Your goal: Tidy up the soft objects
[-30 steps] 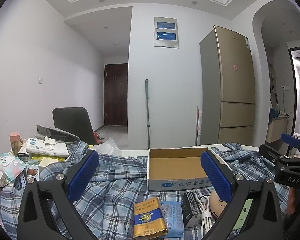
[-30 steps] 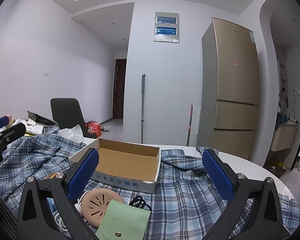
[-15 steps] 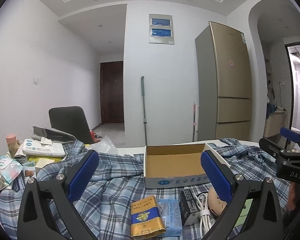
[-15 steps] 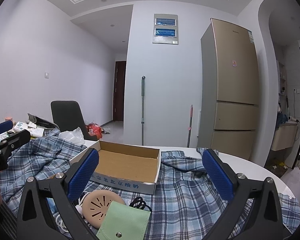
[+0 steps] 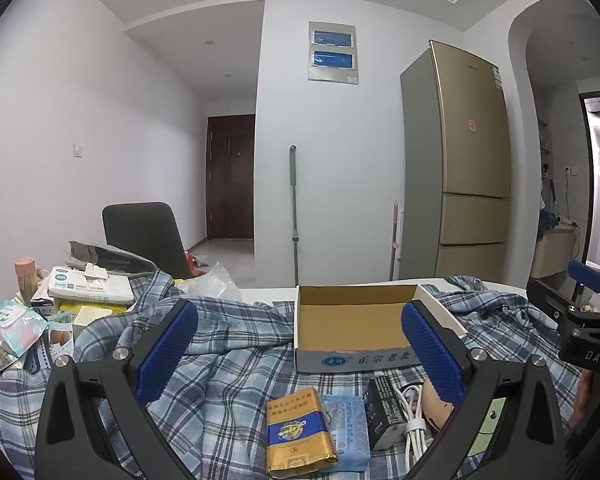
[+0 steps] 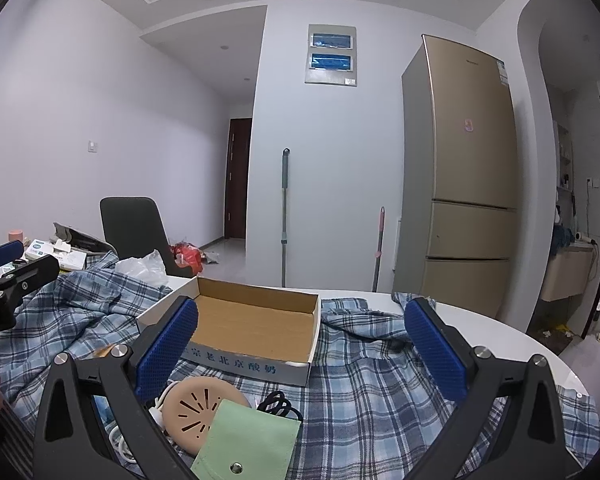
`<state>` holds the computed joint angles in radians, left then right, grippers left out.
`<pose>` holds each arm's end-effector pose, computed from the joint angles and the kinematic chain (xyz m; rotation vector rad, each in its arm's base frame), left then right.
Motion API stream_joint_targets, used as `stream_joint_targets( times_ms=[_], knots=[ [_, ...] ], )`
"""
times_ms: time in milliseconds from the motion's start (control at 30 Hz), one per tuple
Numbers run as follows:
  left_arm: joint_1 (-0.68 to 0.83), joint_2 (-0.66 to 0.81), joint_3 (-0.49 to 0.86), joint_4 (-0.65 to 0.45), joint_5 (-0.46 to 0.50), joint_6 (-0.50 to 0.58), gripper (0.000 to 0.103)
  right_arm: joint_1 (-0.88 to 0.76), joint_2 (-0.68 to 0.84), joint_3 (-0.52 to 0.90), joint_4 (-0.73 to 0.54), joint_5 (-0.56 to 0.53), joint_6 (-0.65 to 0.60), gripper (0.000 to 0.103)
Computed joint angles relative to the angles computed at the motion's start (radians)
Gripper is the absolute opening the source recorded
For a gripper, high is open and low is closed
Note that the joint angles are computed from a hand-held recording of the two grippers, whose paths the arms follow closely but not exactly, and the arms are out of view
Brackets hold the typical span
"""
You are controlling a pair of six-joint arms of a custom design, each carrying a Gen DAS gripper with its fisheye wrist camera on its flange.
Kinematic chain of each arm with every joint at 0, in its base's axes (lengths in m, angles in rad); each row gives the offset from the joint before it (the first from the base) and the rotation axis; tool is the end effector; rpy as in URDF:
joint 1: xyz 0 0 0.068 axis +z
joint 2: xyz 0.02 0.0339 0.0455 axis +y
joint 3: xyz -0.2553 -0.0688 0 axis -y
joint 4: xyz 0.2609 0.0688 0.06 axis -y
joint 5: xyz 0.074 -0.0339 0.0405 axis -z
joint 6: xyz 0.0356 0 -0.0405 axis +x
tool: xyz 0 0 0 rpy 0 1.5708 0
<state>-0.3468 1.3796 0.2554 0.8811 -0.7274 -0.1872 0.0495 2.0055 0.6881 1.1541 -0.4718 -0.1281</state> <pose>0.2299 -0.0579 0.1305 -0.3661 1.7209 0.2711 0.3541 0.0337 0.0903 -0.4944 1.6565 0.3504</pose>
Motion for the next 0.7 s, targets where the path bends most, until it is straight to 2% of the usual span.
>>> stream_joint_targets(
  times_ms=[133, 300, 433, 600, 633, 700],
  knots=[
    [-0.007, 0.007, 0.025, -0.052, -0.024, -0.001, 0.103, -0.007, 0.005, -0.008, 0.029, -0.039, 0.009, 0.103],
    [-0.008, 0.003, 0.008, -0.016, -0.015, 0.0, 0.103, 0.016, 0.002, 0.002, -0.01, 0.004, -0.027, 0.103],
    [-0.003, 0.009, 0.015, -0.028, -0.035, -0.019, 0.103, -0.011, 0.01, -0.003, 0.023, -0.098, 0.0, 0.103],
    [0.004, 0.014, 0.015, -0.019, -0.025, -0.021, 0.103, 0.016, -0.022, -0.022, 0.012, -0.013, -0.014, 0.103],
    [0.004, 0.019, 0.013, -0.006, -0.026, -0.018, 0.103, 0.026, -0.043, -0.024, -0.024, 0.023, -0.02, 0.103],
    [0.0, 0.025, 0.004, 0.024, -0.026, -0.008, 0.103, 0.051, -0.115, -0.014, -0.191, 0.102, -0.051, 0.103]
  ],
)
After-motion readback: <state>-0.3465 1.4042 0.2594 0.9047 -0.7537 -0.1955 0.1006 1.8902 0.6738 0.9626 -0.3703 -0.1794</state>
